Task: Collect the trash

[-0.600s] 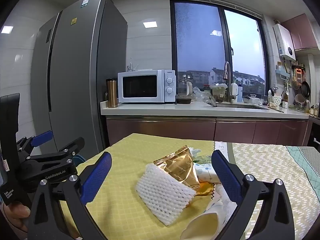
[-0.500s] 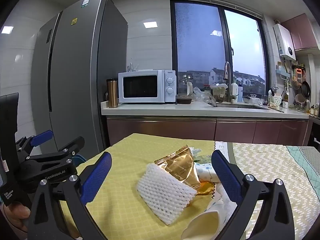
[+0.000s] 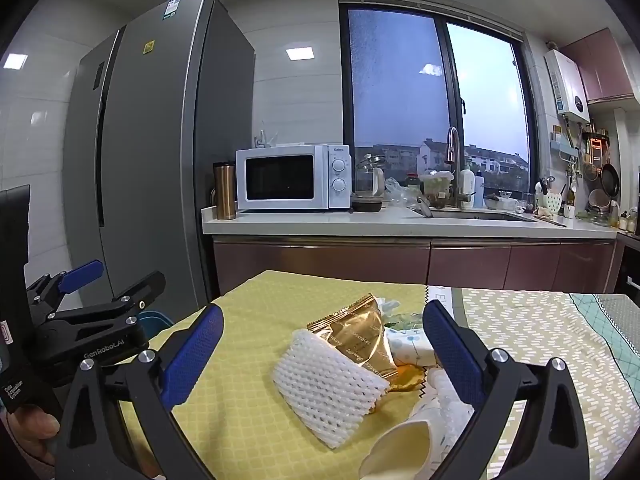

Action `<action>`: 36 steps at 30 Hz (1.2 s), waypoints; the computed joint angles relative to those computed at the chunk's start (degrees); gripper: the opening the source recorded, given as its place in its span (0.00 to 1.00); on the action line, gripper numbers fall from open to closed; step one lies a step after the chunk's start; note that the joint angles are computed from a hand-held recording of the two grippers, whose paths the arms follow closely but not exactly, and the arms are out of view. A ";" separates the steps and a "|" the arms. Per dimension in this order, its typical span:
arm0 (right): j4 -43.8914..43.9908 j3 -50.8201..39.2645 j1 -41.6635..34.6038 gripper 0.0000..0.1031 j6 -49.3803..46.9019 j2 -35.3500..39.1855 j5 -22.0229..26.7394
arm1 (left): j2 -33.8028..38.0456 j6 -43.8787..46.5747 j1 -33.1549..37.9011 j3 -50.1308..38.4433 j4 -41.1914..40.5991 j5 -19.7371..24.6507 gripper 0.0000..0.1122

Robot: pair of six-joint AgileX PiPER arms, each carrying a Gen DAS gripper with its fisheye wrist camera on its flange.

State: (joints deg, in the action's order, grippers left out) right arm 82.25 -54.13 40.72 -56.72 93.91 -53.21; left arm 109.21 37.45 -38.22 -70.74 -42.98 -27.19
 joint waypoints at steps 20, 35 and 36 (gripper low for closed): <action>-0.60 0.68 -0.45 0.93 0.78 -0.21 0.46 | -1.06 -0.94 -0.35 1.30 0.62 -0.77 0.87; -1.25 0.83 -0.89 0.93 1.97 0.20 0.90 | -0.82 -2.71 -0.06 1.46 2.19 -1.00 0.87; -1.22 0.81 -0.89 0.93 1.97 0.24 0.89 | -0.77 -2.70 -0.09 1.43 2.18 -1.10 0.87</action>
State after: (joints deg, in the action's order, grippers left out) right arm 81.02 -53.33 39.83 -54.75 94.15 -52.32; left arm 108.44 34.75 -38.31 -69.31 -40.80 -28.29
